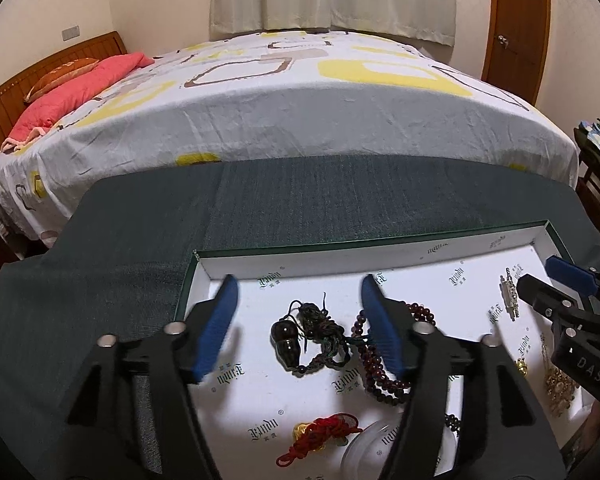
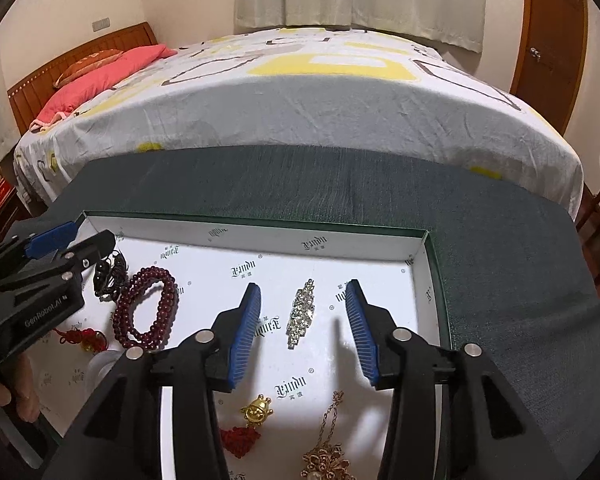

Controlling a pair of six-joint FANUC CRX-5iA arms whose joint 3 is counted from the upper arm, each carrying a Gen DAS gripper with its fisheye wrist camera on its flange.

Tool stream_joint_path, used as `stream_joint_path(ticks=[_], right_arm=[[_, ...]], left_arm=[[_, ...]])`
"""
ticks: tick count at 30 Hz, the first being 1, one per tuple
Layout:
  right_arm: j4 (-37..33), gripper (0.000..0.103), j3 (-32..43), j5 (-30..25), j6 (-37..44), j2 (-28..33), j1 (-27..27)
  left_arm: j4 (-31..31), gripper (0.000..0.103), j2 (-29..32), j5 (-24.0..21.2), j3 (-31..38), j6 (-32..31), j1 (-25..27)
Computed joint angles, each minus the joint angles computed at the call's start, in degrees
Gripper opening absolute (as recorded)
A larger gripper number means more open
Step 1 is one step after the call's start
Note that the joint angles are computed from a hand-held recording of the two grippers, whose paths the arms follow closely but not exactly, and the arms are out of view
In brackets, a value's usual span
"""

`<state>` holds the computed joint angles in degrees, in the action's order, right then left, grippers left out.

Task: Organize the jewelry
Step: 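Carry black pendant and rhinestone brooch into the green box and open both tools, then grasp the pearl ring with the right tool while the left tool moves to the gold chain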

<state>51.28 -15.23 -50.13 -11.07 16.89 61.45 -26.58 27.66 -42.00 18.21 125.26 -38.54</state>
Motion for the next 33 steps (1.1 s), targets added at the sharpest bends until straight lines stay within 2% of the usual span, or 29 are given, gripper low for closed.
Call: stream_joint_path(ticks=[2,8,12,20,24,30,33], right_arm=[[1.43,0.057,-0.59,-0.25,-1.39,-0.24,0.23],[5.96,0.064,-3.32,0.44,-6.96,-1.4,0.55],[10.8,0.069,-5.59,-0.69,-12.24,-2.76,1.37],[15.52,0.073,-8.55,-8.31,-17.14,-6.16,6.04],[14.95,0.074,-10.34,-12.9,-18.6,-7.94,9.74],[9.91,0.074,-12.91,-20.6,-21.15,-10.37,16.36],[6.92,0.074,-14.23,-22.52,-23.74,-11.57,19.0]], left_arm=[[-0.97,0.071,-0.24,-0.13,-0.06,0.93,-0.32],[-2.87,0.084,-1.38,0.22,-0.77,2.65,-1.22],[-5.0,0.089,-2.83,0.91,-1.76,4.11,-2.07],[-10.73,0.09,-8.91,1.64,-6.96,10.26,-4.94],[-13.2,0.09,-12.43,1.65,-10.35,13.88,-6.89],[-16.13,0.09,-16.45,-0.02,-14.44,17.19,-10.64],[-17.13,0.09,-18.07,-0.81,-16.28,19.27,-12.3]])
